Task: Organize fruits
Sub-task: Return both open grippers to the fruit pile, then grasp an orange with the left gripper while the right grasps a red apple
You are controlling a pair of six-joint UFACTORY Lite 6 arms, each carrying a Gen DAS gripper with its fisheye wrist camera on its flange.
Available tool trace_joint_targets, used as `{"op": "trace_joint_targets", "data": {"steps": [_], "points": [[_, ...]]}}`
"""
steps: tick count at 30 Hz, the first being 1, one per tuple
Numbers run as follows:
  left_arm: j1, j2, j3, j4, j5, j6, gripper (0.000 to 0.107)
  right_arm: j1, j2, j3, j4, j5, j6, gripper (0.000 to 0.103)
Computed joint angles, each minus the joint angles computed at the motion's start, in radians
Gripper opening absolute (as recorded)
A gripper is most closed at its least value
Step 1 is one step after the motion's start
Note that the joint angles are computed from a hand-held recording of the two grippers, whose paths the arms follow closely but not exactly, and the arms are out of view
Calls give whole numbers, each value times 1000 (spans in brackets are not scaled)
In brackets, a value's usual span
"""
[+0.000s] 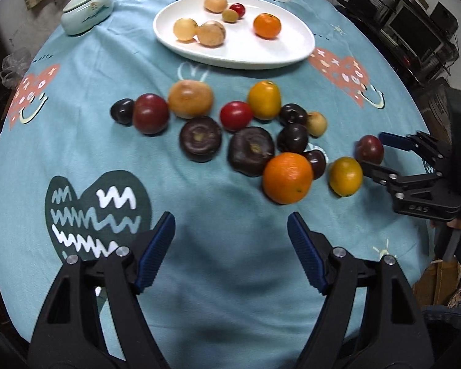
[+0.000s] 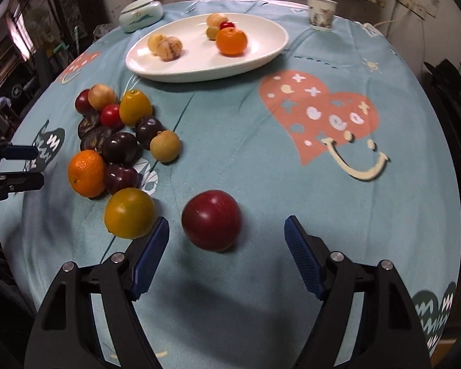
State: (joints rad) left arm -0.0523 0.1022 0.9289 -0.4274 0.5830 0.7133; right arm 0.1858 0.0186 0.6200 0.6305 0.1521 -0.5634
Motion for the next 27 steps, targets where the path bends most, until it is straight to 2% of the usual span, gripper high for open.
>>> {"op": "trace_joint_targets", "data": {"steps": [1, 2, 3, 5, 9, 12, 13, 14, 15, 22, 27], "points": [[-24, -1, -2, 6, -8, -16, 77, 8, 22, 16, -7, -1, -8, 71], [-33, -2, -4, 2, -11, -16, 77, 13, 44, 35, 12, 12, -41, 53], [-53, 7, 3, 6, -17, -32, 77, 19, 66, 52, -12, 17, -35, 41], [-87, 26, 15, 9, -25, -53, 77, 14, 66, 60, 5, 37, -72, 40], [-141, 92, 49, -21, -45, -67, 77, -41, 11, 19, 197, 93, -276, 40], [-160, 159, 88, -69, -45, -62, 72, -79, -35, -20, 221, 119, -303, 40], [-164, 178, 99, -79, -45, -65, 63, -91, -52, -34, 216, 125, -304, 40], [-167, 204, 115, -82, -43, -78, 48, -100, -66, -46, 213, 132, -306, 40], [-168, 226, 129, -76, -44, -102, 45, -108, -82, -58, 208, 142, -307, 40], [-162, 162, 78, -84, -54, -94, 44, -133, -141, -115, 232, 160, -341, 40], [-169, 22, 9, 42, -85, -195, 43, -118, -198, -141, 300, 175, -360, 40]]}}
